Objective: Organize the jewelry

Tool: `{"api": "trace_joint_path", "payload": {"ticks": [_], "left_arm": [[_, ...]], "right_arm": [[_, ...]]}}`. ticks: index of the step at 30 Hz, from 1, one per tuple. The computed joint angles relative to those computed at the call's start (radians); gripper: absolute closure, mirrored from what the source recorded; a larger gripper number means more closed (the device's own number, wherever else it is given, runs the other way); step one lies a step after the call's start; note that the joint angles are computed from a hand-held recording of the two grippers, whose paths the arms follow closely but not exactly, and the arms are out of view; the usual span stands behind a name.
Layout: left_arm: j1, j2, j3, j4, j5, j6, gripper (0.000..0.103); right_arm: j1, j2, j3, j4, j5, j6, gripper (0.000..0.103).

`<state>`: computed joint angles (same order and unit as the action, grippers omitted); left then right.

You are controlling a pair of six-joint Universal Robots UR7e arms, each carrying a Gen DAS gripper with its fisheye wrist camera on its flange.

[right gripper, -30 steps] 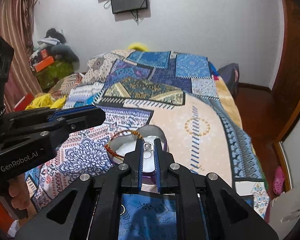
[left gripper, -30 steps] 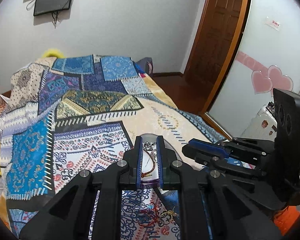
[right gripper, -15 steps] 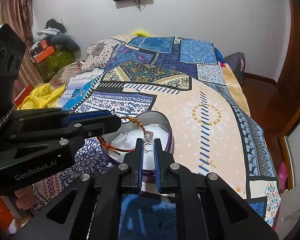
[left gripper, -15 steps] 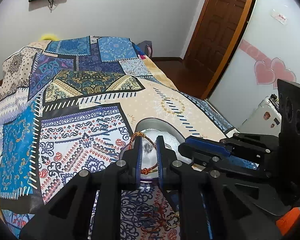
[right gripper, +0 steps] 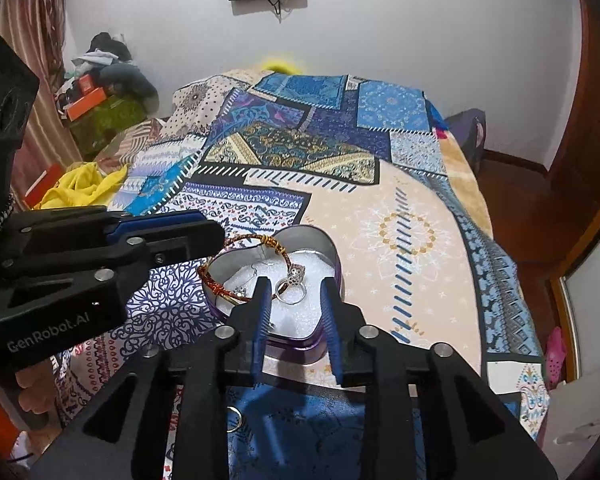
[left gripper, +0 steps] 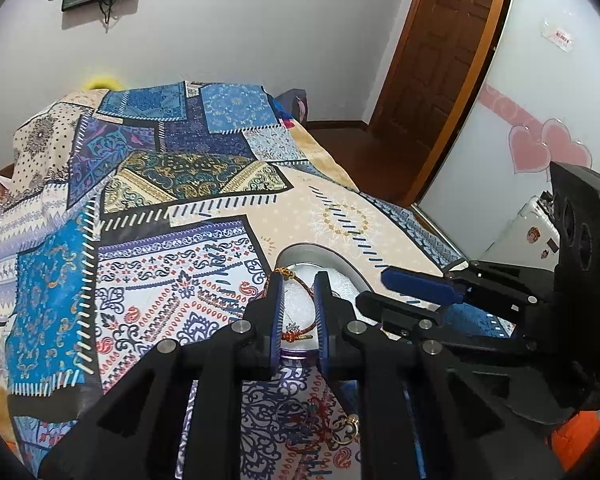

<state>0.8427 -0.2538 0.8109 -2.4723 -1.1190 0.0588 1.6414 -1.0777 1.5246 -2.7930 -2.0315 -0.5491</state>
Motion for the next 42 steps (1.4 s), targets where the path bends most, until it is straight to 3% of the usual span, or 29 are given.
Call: {"api": "trace_joint_path", "payload": {"ticks": [8,13,28,35,42], "left_arm": [[-0.017,-0.073,0.103,-0.068,0.017,-0.001,0.083],[-0.031,-0.122,0.185,-0.112,0.047,0.003,0.071],[-0.022,-0.235,0.397,-0.090,0.083,-0.070,0.071],[-0.012,-0.260,0.454,-0.065,0.059,-0.100,0.071],[-0.010,-0.265,0.484,-0.046,0.004,-0.145,0.071]], "right_arm": [[0.022,-0.030,0.036,-0.051,-0.011,-0.015,0.079],[0.031,-0.052,0.067,-0.076,-0.010,-0.014,0.079],[0.025,-0.071,0.150,-0.013,-0.072,0.009,0.073],[0.014,-0.067,0.171,0.074,-0.097,0.019,0.073],[0.012,-0.050,0.176,0.034,-0.095,-0.036,0.073]]}}
